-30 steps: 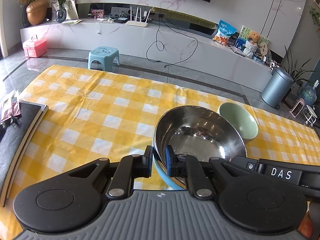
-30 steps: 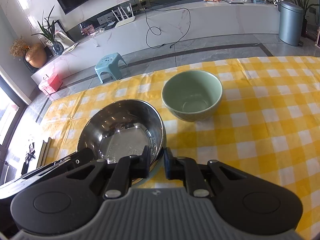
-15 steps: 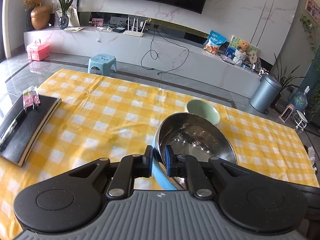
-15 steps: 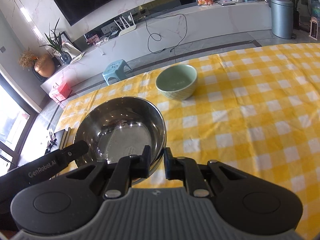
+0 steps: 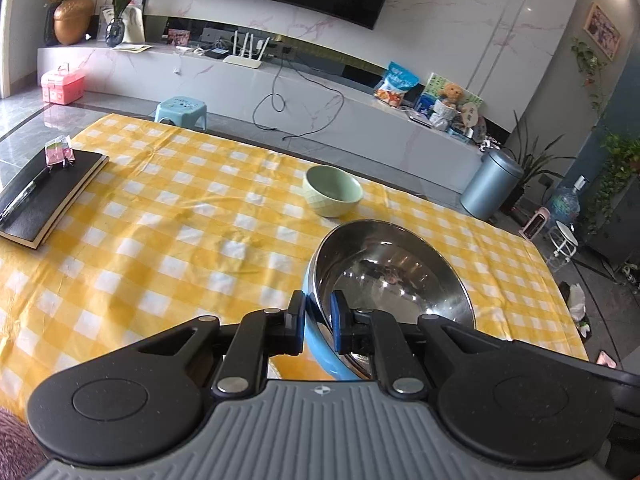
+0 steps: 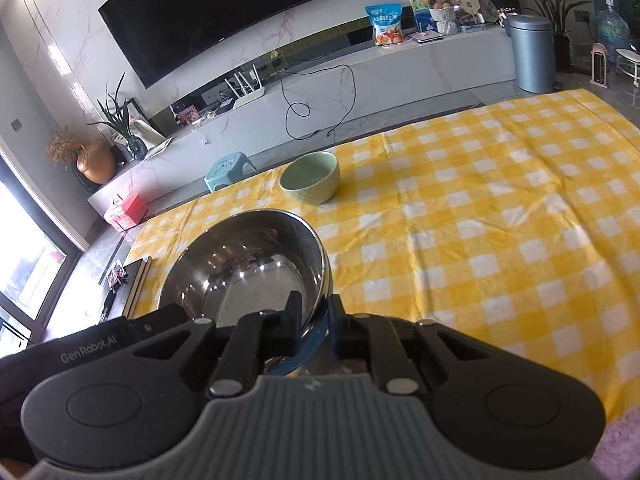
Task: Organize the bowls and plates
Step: 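Carry the blue bowl into the orange bowl and open both grippers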
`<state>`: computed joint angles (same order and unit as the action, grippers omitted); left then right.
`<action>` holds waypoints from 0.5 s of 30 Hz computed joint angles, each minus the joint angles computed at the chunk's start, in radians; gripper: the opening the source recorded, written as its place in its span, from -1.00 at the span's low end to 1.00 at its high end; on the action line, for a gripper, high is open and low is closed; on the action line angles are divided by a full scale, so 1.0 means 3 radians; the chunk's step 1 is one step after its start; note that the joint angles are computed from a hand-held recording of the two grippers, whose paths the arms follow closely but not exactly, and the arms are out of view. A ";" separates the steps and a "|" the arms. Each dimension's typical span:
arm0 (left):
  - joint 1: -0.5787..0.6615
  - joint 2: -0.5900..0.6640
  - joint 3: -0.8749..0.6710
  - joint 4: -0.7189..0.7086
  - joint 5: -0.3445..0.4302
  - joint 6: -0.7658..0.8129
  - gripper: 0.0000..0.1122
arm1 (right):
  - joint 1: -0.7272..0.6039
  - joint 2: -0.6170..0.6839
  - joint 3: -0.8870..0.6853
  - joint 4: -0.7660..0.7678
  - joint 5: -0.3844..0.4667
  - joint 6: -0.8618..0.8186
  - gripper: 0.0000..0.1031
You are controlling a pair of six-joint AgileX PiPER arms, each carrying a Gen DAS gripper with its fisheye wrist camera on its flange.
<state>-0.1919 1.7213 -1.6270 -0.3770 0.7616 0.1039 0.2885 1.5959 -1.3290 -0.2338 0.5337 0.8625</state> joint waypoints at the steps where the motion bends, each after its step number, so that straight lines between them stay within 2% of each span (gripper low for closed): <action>1: -0.0025 -0.0041 0.0060 -0.0019 -0.0022 0.0027 -0.75 | -0.0017 -0.0081 0.0108 0.0000 -0.0028 0.0019 -0.78; 9: -0.0212 -0.0260 0.0512 -0.0149 -0.0115 0.0138 -0.75 | -0.0172 -0.0589 0.0796 0.0117 -0.0138 -0.0028 -0.78; 15: -0.0299 -0.0314 0.0655 -0.0129 -0.0112 0.0137 -0.74 | -0.0232 -0.0725 0.1012 0.0138 -0.0129 -0.0078 -0.78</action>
